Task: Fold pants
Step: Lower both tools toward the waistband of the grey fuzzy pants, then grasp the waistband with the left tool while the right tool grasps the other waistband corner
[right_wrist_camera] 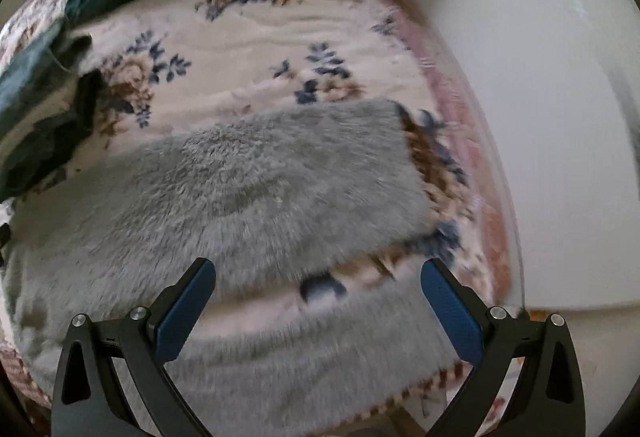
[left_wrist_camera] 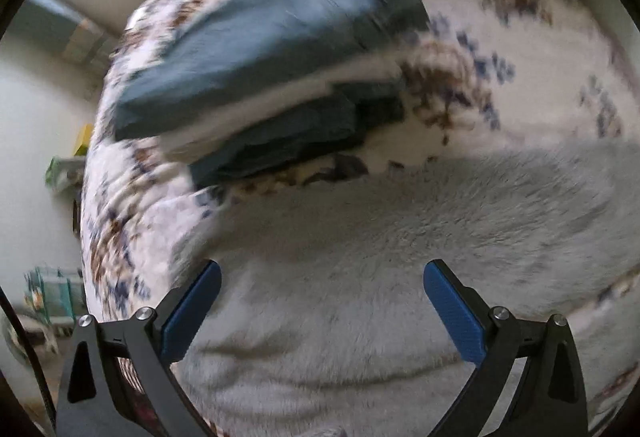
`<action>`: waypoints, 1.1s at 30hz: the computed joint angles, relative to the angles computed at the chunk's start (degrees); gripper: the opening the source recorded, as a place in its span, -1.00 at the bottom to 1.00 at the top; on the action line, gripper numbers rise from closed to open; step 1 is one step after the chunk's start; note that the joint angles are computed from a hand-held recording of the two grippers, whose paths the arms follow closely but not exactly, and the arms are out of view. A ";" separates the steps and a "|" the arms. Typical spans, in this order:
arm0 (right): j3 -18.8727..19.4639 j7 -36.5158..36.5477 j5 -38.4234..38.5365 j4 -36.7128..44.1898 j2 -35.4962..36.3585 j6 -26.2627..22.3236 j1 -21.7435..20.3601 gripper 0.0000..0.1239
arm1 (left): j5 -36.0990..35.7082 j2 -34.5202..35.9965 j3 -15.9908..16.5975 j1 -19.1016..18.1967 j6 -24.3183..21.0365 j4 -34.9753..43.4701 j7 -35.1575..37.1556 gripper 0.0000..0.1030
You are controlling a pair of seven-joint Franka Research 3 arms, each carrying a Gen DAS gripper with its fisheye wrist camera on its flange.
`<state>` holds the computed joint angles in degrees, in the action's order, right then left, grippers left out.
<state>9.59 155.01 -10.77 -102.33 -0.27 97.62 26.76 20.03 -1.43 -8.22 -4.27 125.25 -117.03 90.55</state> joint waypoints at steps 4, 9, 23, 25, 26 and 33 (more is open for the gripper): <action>-2.19 -12.02 -0.34 4.65 11.52 3.78 -1.27 0.66 | 6.26 8.68 -0.73 -1.38 3.28 2.86 0.83 1.00; -5.16 -27.10 -3.48 20.19 28.68 -0.30 0.97 0.65 | 11.63 19.08 -0.78 -4.14 2.07 9.01 4.02 1.00; -9.60 -42.61 3.82 27.67 37.34 6.38 2.79 -0.81 | -9.16 20.32 -3.73 0.31 0.52 12.67 29.34 -0.89; -9.80 -39.60 3.98 22.37 33.27 9.56 2.84 -0.84 | -10.99 17.38 -3.13 0.63 1.64 10.90 28.11 -0.91; -9.76 -38.14 3.87 19.87 31.28 10.96 2.87 -0.84 | -11.53 15.59 -2.79 0.70 2.56 9.35 27.07 -0.91; -8.07 -24.71 1.53 5.09 17.16 18.93 3.06 -0.85 | -19.58 -0.04 -0.72 1.16 0.21 1.57 18.01 -0.91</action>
